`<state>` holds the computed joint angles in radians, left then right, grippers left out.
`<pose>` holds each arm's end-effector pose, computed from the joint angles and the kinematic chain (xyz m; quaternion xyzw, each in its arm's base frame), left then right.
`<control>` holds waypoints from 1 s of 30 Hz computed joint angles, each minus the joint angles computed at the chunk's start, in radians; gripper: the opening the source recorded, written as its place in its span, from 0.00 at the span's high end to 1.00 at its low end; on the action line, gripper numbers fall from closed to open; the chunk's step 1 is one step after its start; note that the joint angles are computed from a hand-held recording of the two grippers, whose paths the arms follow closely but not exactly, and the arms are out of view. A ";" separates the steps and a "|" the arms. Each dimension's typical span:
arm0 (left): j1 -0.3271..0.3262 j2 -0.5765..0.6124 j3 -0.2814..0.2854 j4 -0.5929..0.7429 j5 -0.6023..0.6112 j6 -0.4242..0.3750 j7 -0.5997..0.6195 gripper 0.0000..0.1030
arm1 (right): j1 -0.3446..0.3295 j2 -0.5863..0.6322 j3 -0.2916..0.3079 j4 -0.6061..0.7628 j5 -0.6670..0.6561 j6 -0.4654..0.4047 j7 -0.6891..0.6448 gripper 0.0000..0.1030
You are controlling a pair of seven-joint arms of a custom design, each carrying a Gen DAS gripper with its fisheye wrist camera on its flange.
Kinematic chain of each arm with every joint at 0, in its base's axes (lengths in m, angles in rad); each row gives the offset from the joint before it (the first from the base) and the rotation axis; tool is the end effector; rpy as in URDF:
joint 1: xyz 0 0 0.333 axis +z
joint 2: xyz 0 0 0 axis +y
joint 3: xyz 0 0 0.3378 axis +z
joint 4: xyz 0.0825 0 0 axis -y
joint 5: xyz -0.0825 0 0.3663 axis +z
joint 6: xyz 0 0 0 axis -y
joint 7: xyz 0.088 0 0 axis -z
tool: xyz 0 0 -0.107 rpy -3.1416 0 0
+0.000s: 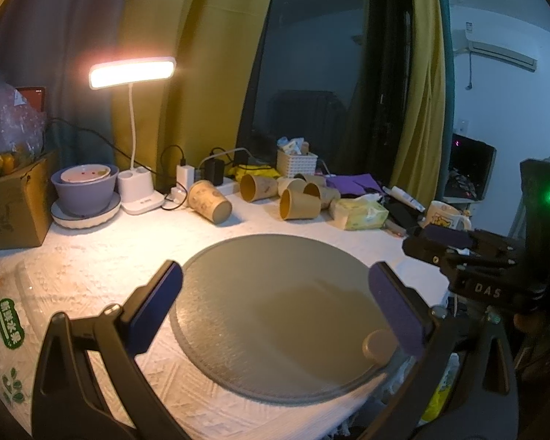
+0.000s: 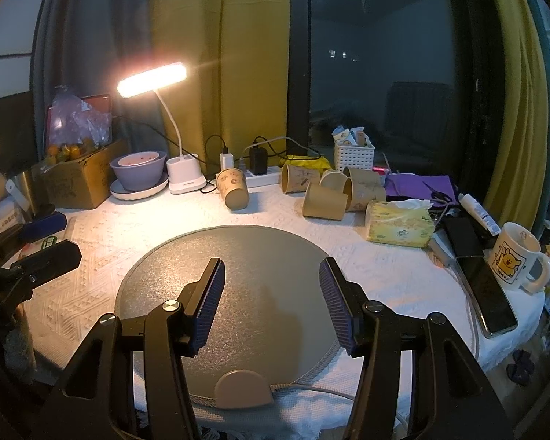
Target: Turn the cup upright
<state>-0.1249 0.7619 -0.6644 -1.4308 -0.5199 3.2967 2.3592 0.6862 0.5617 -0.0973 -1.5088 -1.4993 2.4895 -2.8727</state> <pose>0.6701 -0.3618 0.4468 -0.3983 0.7215 -0.5347 0.1868 0.5978 0.4231 0.4070 -0.5578 0.6178 -0.4259 0.3547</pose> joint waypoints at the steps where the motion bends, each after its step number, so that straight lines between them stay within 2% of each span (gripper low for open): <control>1: -0.001 0.000 0.000 -0.001 0.000 0.002 -0.001 0.01 | 0.000 0.000 0.000 0.000 0.001 -0.001 -0.001 0.45; 18: -0.029 -0.001 0.039 0.018 -0.017 -0.015 -0.019 0.01 | -0.001 -0.001 -0.001 -0.002 0.000 0.001 0.001 0.45; 30: -0.029 0.002 0.039 0.022 -0.023 -0.015 -0.011 0.01 | -0.003 0.000 0.000 0.000 0.003 0.002 -0.002 0.45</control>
<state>-0.1543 0.7637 -0.6252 -1.4090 -0.5430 3.2813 2.3479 0.6832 0.5621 -0.0977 -1.5084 -1.4963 2.4914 -2.8745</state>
